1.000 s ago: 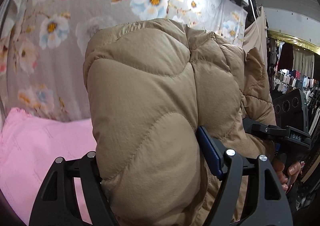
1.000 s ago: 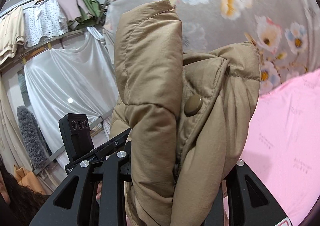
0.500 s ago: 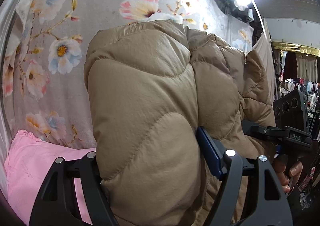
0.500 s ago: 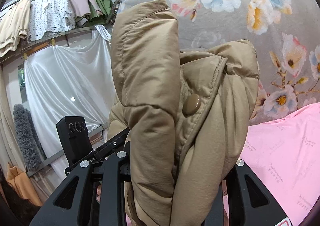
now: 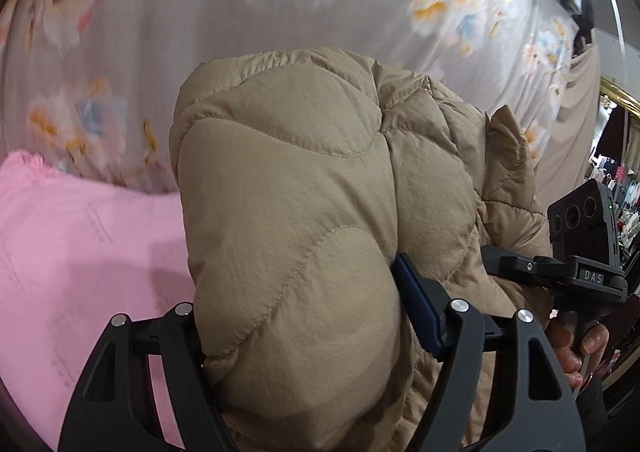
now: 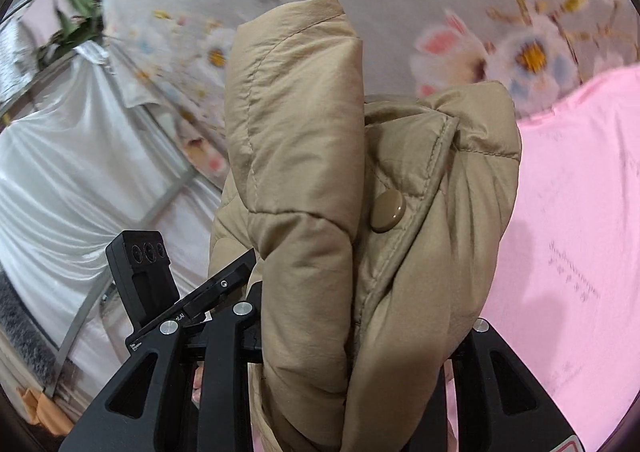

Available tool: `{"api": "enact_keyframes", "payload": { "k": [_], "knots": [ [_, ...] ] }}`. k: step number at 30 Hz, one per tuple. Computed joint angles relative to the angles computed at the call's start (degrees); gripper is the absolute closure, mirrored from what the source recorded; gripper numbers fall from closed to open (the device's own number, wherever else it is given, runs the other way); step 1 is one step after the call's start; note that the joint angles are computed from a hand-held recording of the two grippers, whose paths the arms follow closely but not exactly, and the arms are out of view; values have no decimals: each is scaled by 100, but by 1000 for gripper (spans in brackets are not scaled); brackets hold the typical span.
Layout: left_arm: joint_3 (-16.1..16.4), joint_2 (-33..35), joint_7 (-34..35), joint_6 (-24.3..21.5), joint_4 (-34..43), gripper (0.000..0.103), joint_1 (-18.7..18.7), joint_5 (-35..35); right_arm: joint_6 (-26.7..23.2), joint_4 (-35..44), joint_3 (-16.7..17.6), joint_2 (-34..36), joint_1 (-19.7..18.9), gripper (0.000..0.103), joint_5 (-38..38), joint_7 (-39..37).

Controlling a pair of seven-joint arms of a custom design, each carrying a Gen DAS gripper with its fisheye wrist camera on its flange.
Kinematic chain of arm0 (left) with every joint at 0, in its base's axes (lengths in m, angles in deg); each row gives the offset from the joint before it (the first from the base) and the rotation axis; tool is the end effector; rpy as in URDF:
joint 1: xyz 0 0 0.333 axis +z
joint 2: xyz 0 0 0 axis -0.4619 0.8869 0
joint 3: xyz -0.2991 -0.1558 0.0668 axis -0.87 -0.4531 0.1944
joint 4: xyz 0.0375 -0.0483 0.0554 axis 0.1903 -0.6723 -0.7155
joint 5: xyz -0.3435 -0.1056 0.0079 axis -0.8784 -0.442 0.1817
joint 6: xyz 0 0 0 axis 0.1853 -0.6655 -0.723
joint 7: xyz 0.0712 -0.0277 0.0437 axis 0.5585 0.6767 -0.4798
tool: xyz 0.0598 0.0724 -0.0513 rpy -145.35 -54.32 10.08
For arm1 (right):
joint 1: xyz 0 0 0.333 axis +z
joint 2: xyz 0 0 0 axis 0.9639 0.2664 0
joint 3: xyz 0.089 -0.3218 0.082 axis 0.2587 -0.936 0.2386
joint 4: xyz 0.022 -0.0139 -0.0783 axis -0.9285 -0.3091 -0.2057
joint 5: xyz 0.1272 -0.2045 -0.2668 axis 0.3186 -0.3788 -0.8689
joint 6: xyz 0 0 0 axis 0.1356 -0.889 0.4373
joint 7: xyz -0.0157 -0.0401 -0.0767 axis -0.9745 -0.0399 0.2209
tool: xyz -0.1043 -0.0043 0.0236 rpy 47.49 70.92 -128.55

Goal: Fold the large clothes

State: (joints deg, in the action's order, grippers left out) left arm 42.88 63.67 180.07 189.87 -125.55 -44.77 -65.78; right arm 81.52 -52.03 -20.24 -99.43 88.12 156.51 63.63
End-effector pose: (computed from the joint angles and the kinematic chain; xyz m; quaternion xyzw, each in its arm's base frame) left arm 0.4587 -0.1346 0.6243 -0.4636 0.7111 -0.5053 0.1552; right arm 0.4338 0.0267 0.6296 -0.5808 0.5958 0.0204 0.5543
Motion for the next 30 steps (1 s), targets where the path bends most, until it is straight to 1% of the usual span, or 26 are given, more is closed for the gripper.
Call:
{"api": "enact_keyframes", "payload": {
  "k": [2, 5, 11, 12, 13, 15, 17, 19, 21, 22, 24, 25, 27, 28, 29, 30],
  "knots": [
    [15, 307, 12, -20, 67, 32, 35, -20, -28, -4, -49, 310, 6, 71, 135, -64],
    [-99, 771, -129, -40, 162, 33, 225, 129, -152, 19, -42, 859, -107, 70, 372, -152],
    [-396, 1496, -192, 122, 339, 34, 619, 220, -350, 173, 235, 1792, -490, 68, 786, -366],
    [-447, 1585, -127, 184, 361, 33, 677, 168, -385, 196, 278, 1901, -547, 67, 941, -494],
    [-481, 1644, -306, 169, 370, 32, 743, 327, -438, 229, 316, 2006, -603, 65, 1109, -647],
    [-556, 1814, -75, 185, 465, 27, 880, 10, -428, 331, 423, 2198, -687, 61, 1272, -823],
    [-620, 1961, -15, 192, 527, 21, 1008, -181, -348, 447, 532, 2398, -732, 56, 1367, -954],
    [-683, 2117, 180, 169, 622, 17, 1163, -581, -264, 518, 612, 2522, -769, 45, 1461, -1001],
    [-711, 2253, 233, 68, 739, 13, 1300, -817, -214, 546, 660, 2587, -809, 37, 1537, -953],
    [-720, 2284, 168, 55, 769, 12, 1343, -837, -236, 550, 669, 2591, -834, 35, 1519, -886],
    [-731, 2254, -41, 114, 748, 12, 1378, -677, -252, 460, 667, 2443, -879, 35, 1363, -742],
    [-735, 2160, -182, 268, 656, 12, 1357, -492, -224, 354, 651, 2304, -900, 35, 1260, -712],
    [-769, 1889, -141, 629, 420, 13, 1320, -433, -147, 75, 590, 1938, -936, 35, 1103, -581],
    [-766, 1732, -257, 880, 277, 13, 1269, -288, 15, -96, 576, 1696, -932, 35, 1037, -493],
    [-747, 1600, -435, 1075, 149, 13, 1223, -81, 315, -257, 602, 1434, -897, 35, 915, -427],
    [-734, 1438, -848, 1347, -20, 13, 1167, 359, 690, -377, 670, 1194, -841, 35, 648, -349]
  ]
}}
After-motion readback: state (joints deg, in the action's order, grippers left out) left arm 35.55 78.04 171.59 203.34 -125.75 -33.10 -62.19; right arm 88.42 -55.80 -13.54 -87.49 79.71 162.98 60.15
